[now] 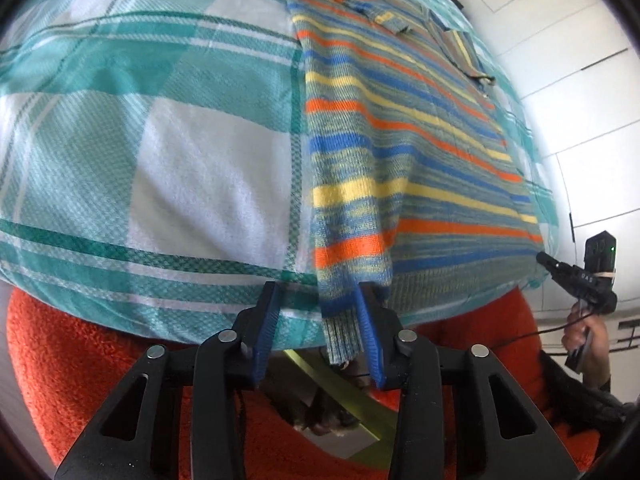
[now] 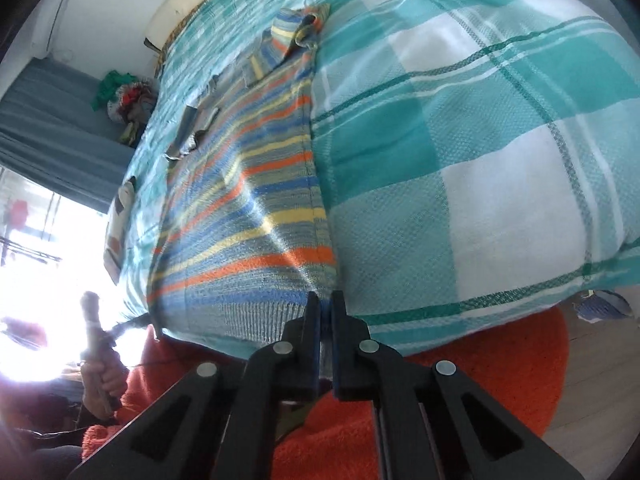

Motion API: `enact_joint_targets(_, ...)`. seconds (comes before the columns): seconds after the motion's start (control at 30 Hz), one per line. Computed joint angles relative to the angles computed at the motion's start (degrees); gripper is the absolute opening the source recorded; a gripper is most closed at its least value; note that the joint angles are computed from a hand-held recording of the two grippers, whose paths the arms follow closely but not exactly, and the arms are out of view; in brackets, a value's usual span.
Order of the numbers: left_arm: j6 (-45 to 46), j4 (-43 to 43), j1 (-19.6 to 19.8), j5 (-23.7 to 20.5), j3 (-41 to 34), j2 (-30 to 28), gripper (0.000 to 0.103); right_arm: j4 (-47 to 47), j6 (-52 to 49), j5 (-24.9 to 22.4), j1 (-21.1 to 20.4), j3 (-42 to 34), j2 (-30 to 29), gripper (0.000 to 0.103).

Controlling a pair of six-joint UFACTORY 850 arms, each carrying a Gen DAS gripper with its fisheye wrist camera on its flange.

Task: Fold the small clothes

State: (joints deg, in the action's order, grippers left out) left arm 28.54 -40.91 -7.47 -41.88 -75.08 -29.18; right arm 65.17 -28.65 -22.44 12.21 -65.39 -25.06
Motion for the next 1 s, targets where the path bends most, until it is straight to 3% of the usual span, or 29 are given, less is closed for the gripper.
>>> enact_joint_targets(0.03,1.0,-0.6,-0.2,-1.1,-0.4,-0.4,0.007,-1.1,1.1,0.1,0.2,-0.4,-0.5,0.004)
enact_joint_targets(0.1,1.2,1.2,-1.2,-0.1,-0.3,0.2,0.001,-1.2,1.4,-0.1,0.6,-1.4,-1.3,0.004)
enact_joint_targets(0.17,-0.4,5.5,-2.1,2.4,0.3,2.1,0.0,-2.5,2.1,-0.3,0.7,-1.3,-0.6,0.004)
enact_joint_targets(0.37,-1.4,12.0,-0.3,4.5,1.8,6.4,0.0,-6.1,4.6,-2.5,0.0,0.1,4.9,0.004)
enact_joint_targets(0.57,-8.5,19.5,-1.9,4.6,0.9,2.6,0.0,-18.0,17.0,-4.4,0.6,-3.1,-2.9,0.004)
enact_joint_targets(0.73,-4.3,16.0,-1.3,5.9,3.0,6.8,0.0,-16.6,15.8,-3.0,1.0,-1.7,-0.1,0.004)
enact_joint_targets(0.83,-10.3,23.1,-1.9,5.3,1.5,3.5,0.0,-18.1,16.6,-3.2,1.0,-1.7,0.6,0.004)
enact_joint_targets(1.0,-21.5,33.1,-3.5,2.2,-3.2,-3.1,0.0,-22.1,22.0,-4.0,1.0,-4.4,-5.1,0.004)
